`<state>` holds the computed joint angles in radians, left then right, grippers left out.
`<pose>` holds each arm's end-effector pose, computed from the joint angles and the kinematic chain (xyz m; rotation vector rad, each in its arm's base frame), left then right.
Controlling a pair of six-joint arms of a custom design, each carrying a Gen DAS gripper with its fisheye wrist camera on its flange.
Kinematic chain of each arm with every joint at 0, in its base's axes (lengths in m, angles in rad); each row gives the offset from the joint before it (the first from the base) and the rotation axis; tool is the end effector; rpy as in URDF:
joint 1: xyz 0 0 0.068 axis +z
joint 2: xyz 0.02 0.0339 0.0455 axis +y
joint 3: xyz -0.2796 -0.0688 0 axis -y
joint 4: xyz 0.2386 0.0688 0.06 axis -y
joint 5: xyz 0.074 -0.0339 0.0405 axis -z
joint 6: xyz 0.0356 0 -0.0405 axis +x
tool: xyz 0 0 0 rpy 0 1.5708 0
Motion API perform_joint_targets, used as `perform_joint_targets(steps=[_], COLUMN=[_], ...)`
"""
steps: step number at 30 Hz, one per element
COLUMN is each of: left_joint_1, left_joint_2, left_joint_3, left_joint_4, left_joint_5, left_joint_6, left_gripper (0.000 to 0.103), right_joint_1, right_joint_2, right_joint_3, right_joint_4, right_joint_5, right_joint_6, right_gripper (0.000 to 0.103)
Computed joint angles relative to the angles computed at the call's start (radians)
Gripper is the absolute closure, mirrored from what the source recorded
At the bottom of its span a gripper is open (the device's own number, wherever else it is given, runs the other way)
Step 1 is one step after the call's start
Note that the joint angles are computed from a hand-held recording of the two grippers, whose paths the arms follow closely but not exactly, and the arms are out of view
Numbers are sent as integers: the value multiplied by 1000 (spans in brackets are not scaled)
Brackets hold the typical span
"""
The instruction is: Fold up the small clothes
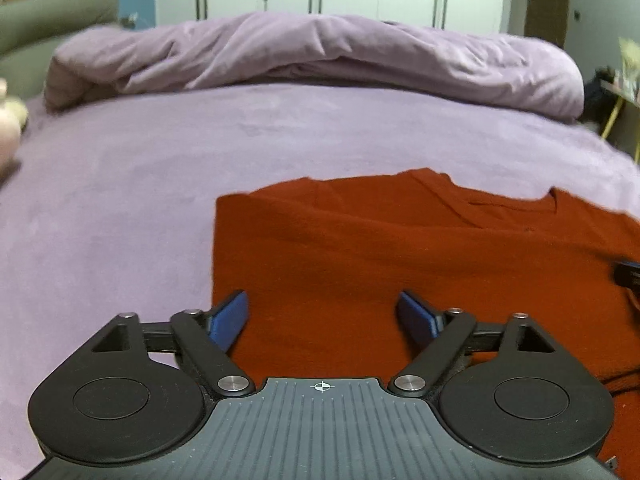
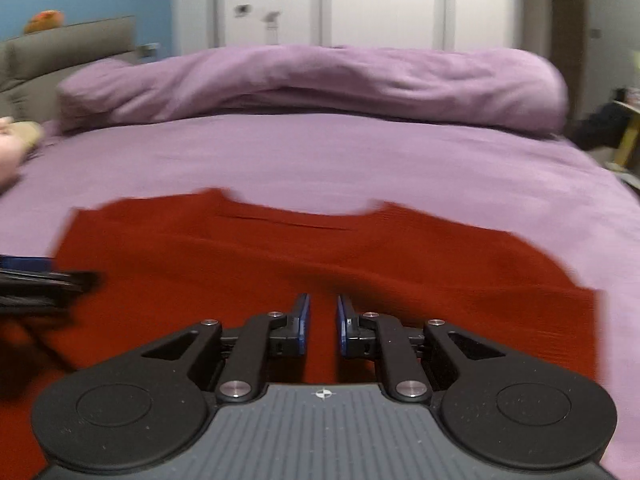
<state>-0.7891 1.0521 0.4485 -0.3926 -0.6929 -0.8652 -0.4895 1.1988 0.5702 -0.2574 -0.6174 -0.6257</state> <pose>0.1338 -0.1025 0.1852 -0.3270 2.2500 0.0609 0.1966 -0.0814 0.2024 -0.4076 2.2239 0.1842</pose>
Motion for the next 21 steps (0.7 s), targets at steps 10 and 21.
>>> perform_joint_targets(steps=[10,21], left_joint_1=[-91,-272], left_joint_2=[-65,-89], left_joint_3=[42,71], left_joint_4=[-184,-447], left_joint_5=[-38,-99], left_joint_6=[-157,-311], left_gripper=[15,11], right_joint_1=[-325,-334], right_joint_2=[98,55], right_joint_3=[150,97], right_joint_4=[-126,-174], right_joint_5=[-103,-51], right_joint_6=[-39,-196], right_gripper=[93,103])
